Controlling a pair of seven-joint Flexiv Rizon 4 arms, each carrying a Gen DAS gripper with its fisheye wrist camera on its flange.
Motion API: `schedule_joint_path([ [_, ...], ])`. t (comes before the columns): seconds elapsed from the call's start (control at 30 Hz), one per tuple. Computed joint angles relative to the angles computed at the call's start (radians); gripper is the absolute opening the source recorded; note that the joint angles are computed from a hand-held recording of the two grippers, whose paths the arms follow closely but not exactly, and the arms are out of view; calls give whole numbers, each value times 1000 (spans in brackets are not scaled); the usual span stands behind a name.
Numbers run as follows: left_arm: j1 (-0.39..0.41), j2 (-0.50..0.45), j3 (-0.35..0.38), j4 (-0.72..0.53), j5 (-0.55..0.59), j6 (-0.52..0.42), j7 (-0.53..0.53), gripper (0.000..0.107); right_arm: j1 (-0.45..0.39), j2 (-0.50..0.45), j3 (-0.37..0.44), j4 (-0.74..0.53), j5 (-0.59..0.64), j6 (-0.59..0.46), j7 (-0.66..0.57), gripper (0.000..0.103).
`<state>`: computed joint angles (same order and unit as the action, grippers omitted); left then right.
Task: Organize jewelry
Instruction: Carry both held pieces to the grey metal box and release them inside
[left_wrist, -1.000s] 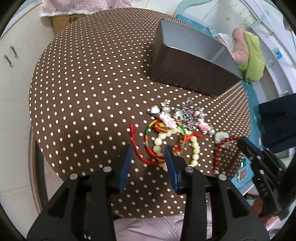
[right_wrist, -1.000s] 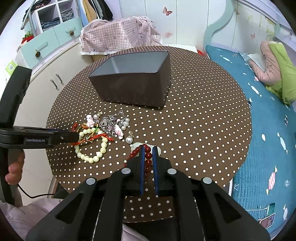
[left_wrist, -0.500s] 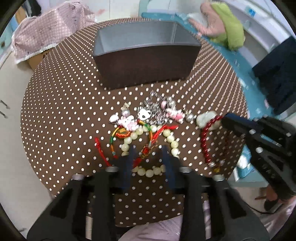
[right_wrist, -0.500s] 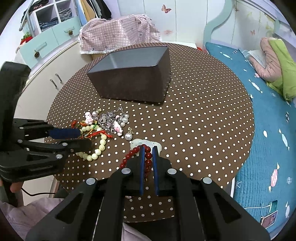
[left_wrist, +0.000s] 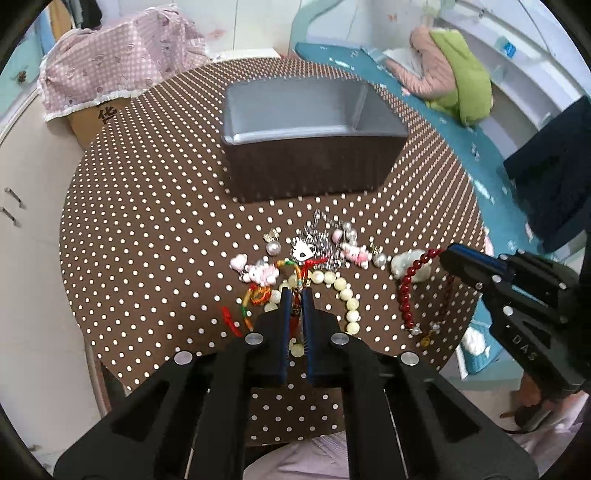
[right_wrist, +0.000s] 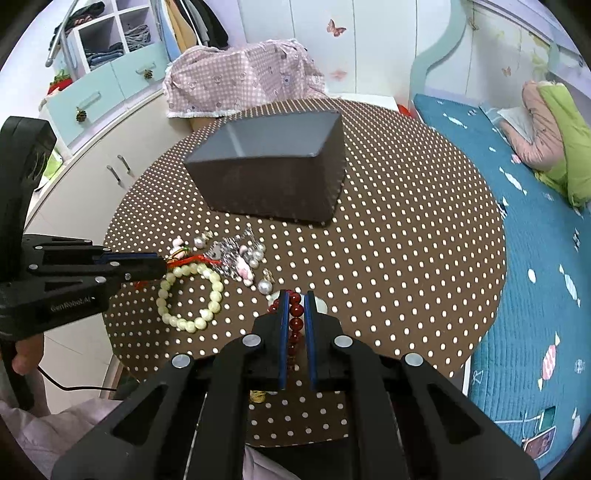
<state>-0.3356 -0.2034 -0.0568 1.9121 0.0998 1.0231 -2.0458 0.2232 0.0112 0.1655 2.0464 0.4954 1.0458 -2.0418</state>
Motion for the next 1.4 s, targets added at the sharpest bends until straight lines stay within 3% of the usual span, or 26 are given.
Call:
schedule_joint_path([
  [0.33,41,76,-21,73,-152,150,81,5,11,4,-6,-70,51,17,-68,7],
  [0.43,32,85,-14,57,-114,155,41,5,12,1,-5,-93,62,25,-89,7],
  [0.57,47,78,-24,50,-169,193,76,5,12,-9,-5,-132,84,31,-119,7],
  [0.73,59,52,-28,9,-229,192,102,5,3,-40,-5,-213,122,8,-149,7],
  [1.1,68,-42,-10,-146,-218,138,111,5,-21,-150,34,-336,86,21,-120,7],
  [1.4,69,-141,-1,-249,-219,75,127,6,-46,-237,56,-395,21,-36,-23,7],
])
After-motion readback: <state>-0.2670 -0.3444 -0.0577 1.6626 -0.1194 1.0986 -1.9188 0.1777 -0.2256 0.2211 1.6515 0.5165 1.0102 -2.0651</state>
